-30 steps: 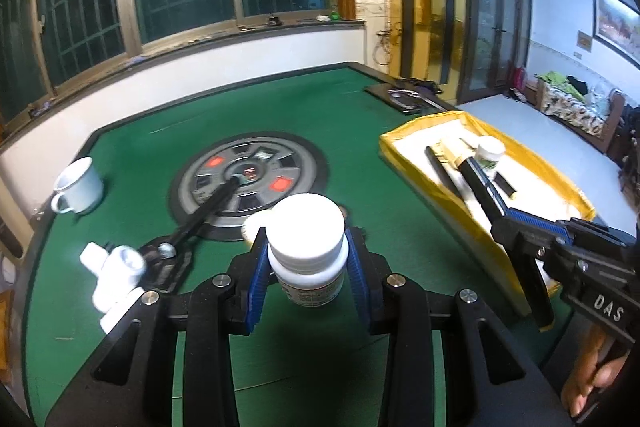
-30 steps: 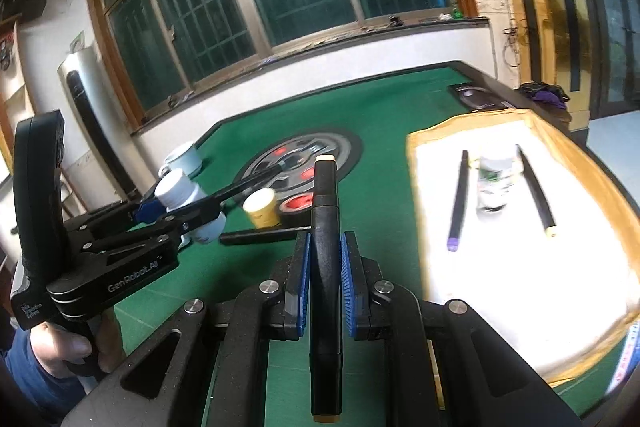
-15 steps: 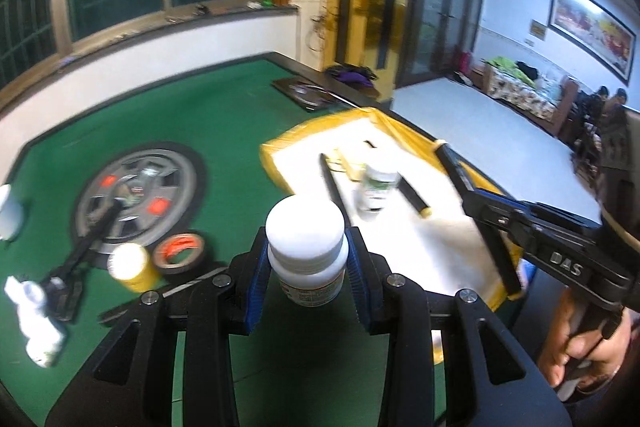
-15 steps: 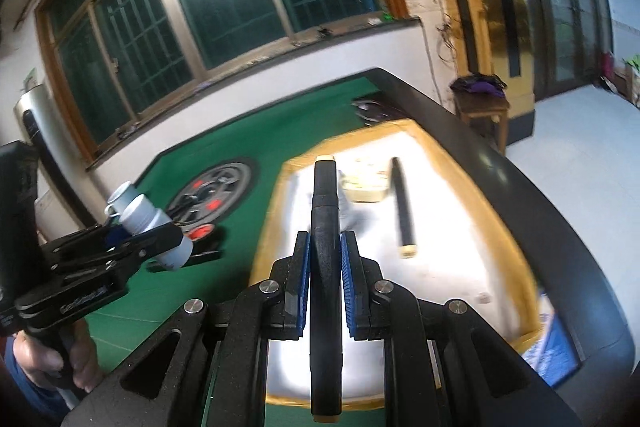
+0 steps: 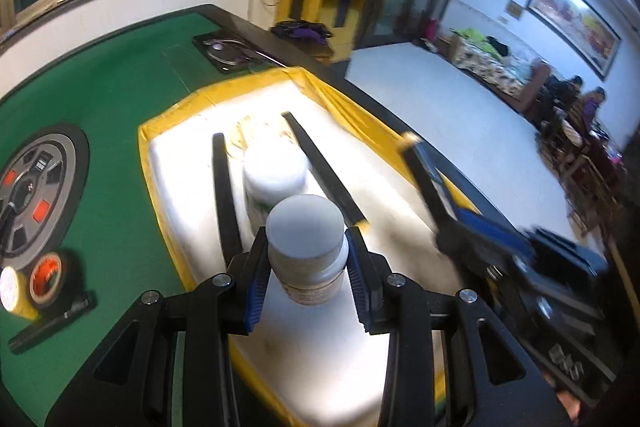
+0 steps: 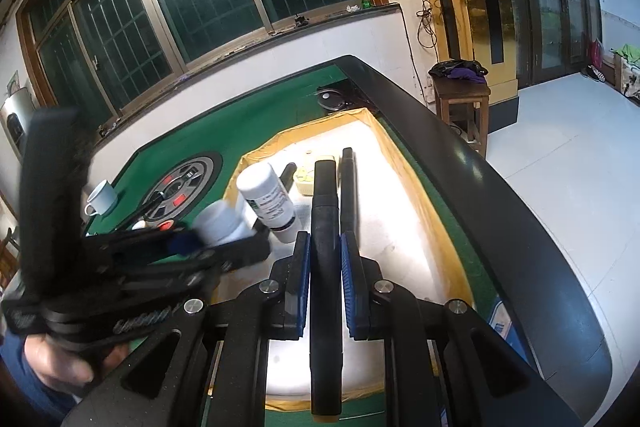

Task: Organize rigid objects
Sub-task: 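Lower the bottle into the tray and open left while right releases the marker there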

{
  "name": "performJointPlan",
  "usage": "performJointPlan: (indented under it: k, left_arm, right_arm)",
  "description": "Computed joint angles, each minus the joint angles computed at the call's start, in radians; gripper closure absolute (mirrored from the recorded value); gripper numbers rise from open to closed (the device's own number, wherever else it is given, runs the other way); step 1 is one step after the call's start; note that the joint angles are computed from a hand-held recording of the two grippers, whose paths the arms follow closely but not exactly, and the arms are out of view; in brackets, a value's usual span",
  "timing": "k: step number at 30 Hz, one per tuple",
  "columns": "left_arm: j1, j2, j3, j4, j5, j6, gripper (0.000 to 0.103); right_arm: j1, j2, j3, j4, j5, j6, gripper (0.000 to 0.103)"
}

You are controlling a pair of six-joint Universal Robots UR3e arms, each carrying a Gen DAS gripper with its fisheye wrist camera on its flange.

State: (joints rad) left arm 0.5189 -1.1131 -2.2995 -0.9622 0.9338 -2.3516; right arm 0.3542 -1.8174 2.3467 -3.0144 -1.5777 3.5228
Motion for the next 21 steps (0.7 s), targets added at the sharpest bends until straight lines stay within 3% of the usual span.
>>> performJointPlan:
  k: [3, 7, 14, 21]
  left_arm:
    - [-0.085, -0.144, 0.041, 0.182, 0.071, -0.139, 0.069]
    - [-0.113, -0.259, 0.107, 0.245, 0.104, -0.22, 0.07]
    - [-0.085, -0.174, 0.081, 0.144, 0.062, -0.147, 0.07]
    - [-0.149, -0.229, 0.097, 0.204, 0.105, -0.191, 0.07]
  right_arm:
    - [-0.014, 0.007, -0.024, 0.031, -0.001, -0.02, 0.09]
    - [-0.07, 0.025, -0.068, 0.087, 0.054, -0.058, 0.09]
    - [-0.148, 0.099, -0.193, 0.215, 0.134, -0.126, 0.09]
    - [-0.17, 0.199, -0.285, 0.31, 0.155, -0.142, 0.09]
